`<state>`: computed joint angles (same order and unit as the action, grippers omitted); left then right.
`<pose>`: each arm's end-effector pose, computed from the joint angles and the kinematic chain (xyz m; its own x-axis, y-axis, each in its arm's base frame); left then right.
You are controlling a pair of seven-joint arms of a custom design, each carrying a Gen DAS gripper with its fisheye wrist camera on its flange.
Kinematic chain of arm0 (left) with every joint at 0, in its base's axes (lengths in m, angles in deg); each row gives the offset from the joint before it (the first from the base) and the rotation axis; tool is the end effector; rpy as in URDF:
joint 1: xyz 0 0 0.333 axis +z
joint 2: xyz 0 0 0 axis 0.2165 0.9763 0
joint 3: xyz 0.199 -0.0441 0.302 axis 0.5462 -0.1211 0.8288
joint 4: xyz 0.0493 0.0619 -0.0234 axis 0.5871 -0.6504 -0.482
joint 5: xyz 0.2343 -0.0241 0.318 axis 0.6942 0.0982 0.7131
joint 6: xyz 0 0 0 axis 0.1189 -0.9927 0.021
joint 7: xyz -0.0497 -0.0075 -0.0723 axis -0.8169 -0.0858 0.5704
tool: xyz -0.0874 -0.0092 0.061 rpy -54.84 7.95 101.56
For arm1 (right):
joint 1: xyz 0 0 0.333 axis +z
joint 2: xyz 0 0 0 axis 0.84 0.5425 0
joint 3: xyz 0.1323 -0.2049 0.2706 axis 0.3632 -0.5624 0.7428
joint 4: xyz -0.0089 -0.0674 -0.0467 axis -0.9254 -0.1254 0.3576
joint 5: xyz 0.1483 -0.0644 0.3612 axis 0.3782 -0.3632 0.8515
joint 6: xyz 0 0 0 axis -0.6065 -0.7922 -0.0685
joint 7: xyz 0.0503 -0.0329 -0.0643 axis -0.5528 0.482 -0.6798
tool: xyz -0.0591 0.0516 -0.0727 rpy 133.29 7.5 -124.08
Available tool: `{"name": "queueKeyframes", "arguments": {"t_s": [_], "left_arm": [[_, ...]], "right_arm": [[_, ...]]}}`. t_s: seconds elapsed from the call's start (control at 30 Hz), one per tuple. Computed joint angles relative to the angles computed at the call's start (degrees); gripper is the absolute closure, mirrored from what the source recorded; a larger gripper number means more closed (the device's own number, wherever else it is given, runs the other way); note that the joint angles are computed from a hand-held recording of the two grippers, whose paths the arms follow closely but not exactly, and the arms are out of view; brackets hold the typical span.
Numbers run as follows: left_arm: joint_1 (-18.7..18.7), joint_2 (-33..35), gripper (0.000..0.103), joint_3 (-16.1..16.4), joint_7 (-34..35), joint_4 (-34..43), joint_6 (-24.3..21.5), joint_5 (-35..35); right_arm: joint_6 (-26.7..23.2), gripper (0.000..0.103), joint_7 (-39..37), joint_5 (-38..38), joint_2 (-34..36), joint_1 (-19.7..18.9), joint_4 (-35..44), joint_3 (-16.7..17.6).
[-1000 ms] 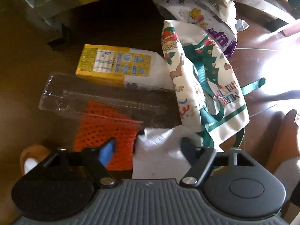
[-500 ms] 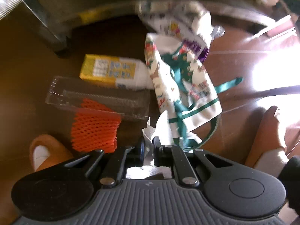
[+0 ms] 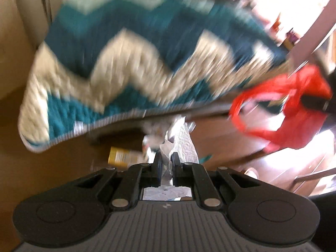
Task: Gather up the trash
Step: 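Carry red bag and tissue up to the green wastebasket with both tools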
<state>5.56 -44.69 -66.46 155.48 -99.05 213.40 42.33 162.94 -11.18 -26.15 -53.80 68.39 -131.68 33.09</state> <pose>0.5200 -0.1355 0.6323 0.0249 -0.9875 0.1558 -0.8911 -0.0925 -0.4442 0.5262 0.1063 0.6475 0.2905 -0.9320 -0.2166 -0.7437 -0.0775 -0.6641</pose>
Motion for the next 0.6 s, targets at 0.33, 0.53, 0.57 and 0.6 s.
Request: {"name": "queueKeyframes", "arguments": {"t_s": [0.33,0.53,0.57,0.6], "left_arm": [[-3.23,1.27,0.094,-3.41,-3.07,16.52,1.0,3.06],[-5.96,8.11,0.094,-5.85,-3.6,31.65,-0.4,4.59],[-6.62,10.07,0.094,-6.45,-3.53,35.27,-1.09,5.21],[-7.31,11.92,0.094,-6.98,-3.36,38.67,-1.74,5.87]], "right_arm": [[0.38,0.094,-3.82,-3.25,-10.65,-3.82,2.68,-3.17],[1.0,0.094,-4.45,-5.21,-10.91,-7.77,7.9,-5.3],[1.3,0.094,-4.35,-5.72,-10.51,-8.59,9.04,-5.59],[1.77,0.094,-4.28,-6.2,-10.06,-9.35,9.98,-5.8]]}}
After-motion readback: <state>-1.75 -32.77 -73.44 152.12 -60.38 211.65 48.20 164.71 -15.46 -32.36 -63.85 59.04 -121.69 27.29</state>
